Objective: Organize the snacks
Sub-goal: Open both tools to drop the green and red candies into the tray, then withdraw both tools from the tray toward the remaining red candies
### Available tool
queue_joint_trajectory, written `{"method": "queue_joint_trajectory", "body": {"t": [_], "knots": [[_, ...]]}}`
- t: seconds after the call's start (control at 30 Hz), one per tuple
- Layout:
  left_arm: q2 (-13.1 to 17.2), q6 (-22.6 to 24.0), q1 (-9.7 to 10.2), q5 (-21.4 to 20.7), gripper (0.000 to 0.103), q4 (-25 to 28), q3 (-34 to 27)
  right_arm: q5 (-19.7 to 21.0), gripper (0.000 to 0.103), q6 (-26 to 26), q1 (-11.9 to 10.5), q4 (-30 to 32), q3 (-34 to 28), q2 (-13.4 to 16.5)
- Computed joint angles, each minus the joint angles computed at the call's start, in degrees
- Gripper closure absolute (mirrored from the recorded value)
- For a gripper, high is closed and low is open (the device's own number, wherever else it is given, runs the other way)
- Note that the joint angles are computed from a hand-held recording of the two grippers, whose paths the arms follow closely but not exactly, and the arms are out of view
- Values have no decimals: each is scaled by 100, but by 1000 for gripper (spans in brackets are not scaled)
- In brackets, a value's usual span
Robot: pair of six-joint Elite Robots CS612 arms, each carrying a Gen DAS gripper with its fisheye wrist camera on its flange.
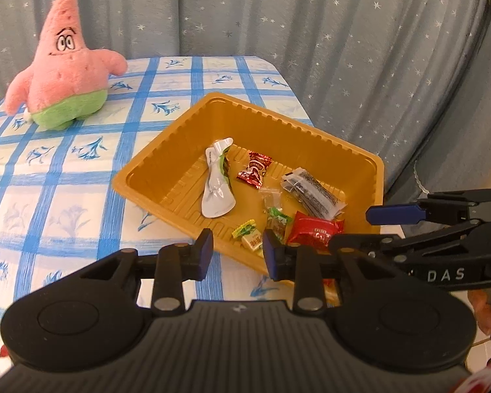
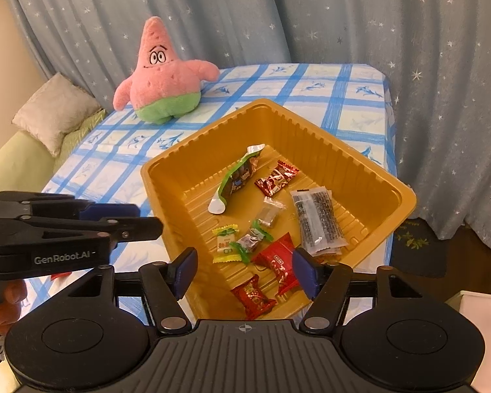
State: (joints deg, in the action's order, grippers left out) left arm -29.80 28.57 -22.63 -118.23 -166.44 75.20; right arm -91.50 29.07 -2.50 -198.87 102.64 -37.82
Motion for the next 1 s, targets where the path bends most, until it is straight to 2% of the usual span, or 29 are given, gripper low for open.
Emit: {"method": "queue_joint_trajectory", "body": {"t": [0.37, 0.67, 1.0], "knots": [[-239, -391, 167, 119, 69, -456, 466, 17, 31, -31, 117, -247, 162, -90], [-440, -842, 345, 419, 67, -720, 842, 370, 29, -303, 257, -232, 102, -75], [-546, -1321, 553, 821, 66, -896, 1077, 828, 29, -711, 415, 90, -219, 74]]}}
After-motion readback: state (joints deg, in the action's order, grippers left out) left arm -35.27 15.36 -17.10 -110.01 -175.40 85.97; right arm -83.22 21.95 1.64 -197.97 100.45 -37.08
